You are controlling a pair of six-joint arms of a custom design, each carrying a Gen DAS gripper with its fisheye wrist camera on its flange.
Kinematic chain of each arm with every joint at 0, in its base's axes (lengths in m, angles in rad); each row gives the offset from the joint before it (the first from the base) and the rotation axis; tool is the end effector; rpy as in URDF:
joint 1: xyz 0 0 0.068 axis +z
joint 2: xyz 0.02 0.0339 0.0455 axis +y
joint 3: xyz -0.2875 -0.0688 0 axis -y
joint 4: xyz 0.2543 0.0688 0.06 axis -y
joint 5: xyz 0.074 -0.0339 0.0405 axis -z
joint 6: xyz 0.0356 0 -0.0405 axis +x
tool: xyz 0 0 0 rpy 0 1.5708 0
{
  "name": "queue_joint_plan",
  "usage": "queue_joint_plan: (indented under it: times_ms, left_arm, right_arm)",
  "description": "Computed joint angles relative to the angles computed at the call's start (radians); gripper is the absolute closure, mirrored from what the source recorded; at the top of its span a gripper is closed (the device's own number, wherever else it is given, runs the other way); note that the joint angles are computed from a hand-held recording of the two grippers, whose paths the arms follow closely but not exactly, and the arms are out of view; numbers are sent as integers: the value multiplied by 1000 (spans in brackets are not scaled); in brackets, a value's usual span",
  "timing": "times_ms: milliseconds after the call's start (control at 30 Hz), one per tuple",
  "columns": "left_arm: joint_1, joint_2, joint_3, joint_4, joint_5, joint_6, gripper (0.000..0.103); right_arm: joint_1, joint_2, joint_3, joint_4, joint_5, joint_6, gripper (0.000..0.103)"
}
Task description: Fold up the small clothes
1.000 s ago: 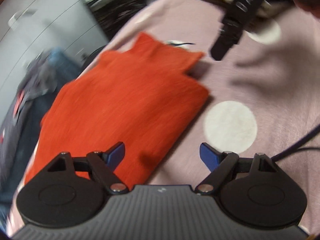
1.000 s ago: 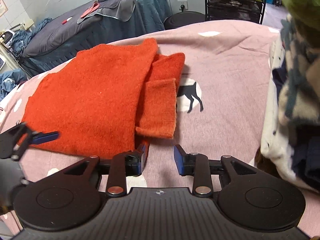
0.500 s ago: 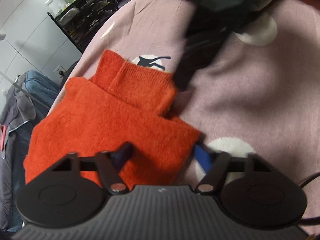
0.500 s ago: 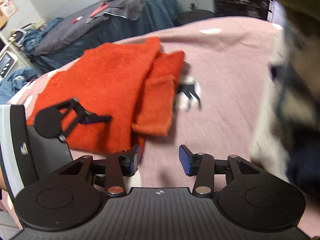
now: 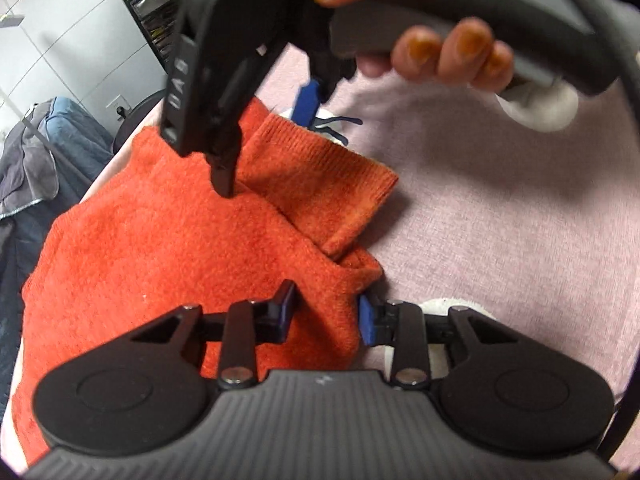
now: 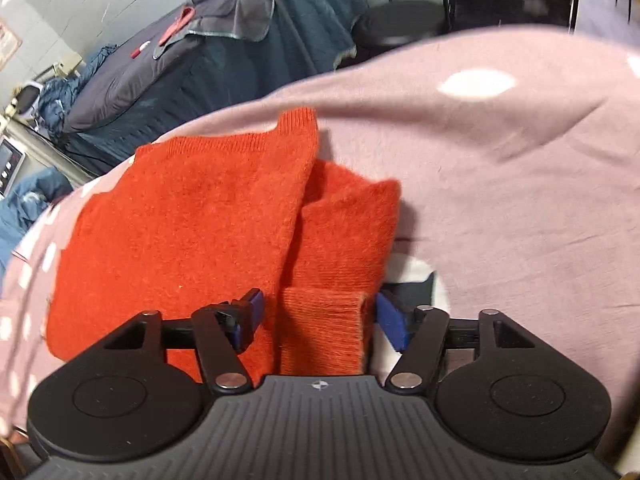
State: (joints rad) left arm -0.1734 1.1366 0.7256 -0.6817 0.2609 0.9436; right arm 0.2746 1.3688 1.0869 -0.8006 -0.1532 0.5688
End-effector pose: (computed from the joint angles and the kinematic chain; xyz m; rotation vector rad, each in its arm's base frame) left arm 0.2013 -0.0446 0.2315 1.4497 2.1630 -0.0782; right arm 0.2627 0.0797 0.2856 0.3472 2.6981 0.4678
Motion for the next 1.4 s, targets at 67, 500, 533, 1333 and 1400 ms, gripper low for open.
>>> queue_joint_plan:
  times_ms: [67,500,533,1333,1400]
  left_arm:
    - [12,9,2,3,12,-1,71]
    - [96,63,36,-1,78,-8,82]
    - [119,71,45,-10,96,-18,86]
    - [1049,589,777,-471,555,-17,93]
    - [1109,638,817,-497,539,4,93]
  right_arm:
    - [-6,-17,-37,44,-10,34,0]
    - [30,13,-39,124,-6,125,66]
    - [32,26,-30,126,1,124,68]
    - [454,699,1000,8,115,227,75]
    - [497,829,1184,-62,106,208,75]
